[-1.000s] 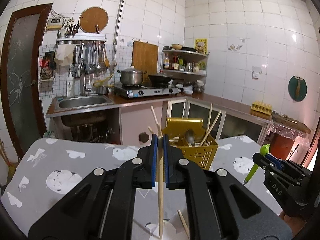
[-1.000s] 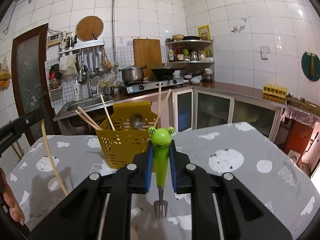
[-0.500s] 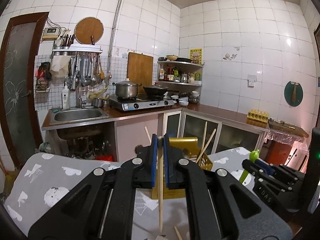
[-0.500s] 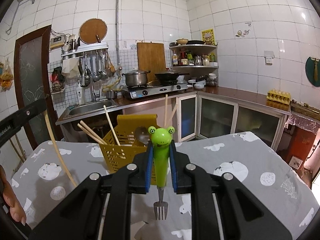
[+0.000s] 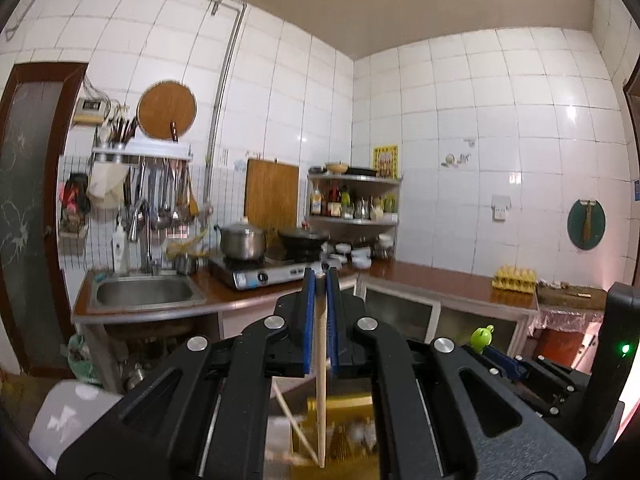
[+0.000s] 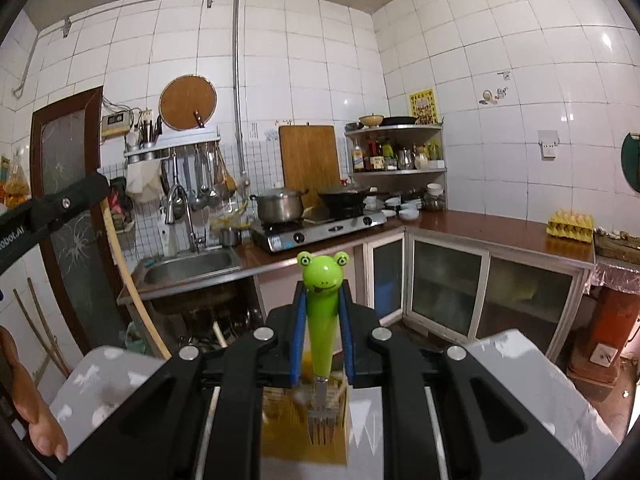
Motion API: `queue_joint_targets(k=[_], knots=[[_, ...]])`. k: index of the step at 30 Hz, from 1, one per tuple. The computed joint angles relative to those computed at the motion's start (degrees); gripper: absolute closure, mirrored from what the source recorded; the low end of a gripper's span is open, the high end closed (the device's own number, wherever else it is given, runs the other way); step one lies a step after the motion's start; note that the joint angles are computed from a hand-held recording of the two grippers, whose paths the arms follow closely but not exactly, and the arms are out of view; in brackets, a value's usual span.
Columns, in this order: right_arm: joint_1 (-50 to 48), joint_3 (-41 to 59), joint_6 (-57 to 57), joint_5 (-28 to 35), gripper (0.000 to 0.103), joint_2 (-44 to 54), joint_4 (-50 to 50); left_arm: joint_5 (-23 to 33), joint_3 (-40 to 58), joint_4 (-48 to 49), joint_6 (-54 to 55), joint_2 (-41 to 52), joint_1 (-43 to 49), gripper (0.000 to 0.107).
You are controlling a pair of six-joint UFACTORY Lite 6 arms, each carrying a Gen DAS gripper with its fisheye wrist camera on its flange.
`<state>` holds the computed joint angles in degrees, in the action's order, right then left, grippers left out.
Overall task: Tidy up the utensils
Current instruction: 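Carry the frog fork and chopstick up and lower both into the yellow holder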
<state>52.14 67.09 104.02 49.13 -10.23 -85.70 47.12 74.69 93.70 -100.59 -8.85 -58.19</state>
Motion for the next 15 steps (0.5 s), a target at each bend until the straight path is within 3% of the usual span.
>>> queue_joint_targets(k=[6,15], knots=[[-7.68,5.67,2.33,-8.75,0.087,7.87,-2.23,-7.03,7.61,3.14,-2.28,9.54,7.07,0.103],[-15.49,0.58,14.07,-18.0,0.087,14.86,-9.74,-13.14,1.81,13.14,-17.9,17.42,14.92,0.102]])
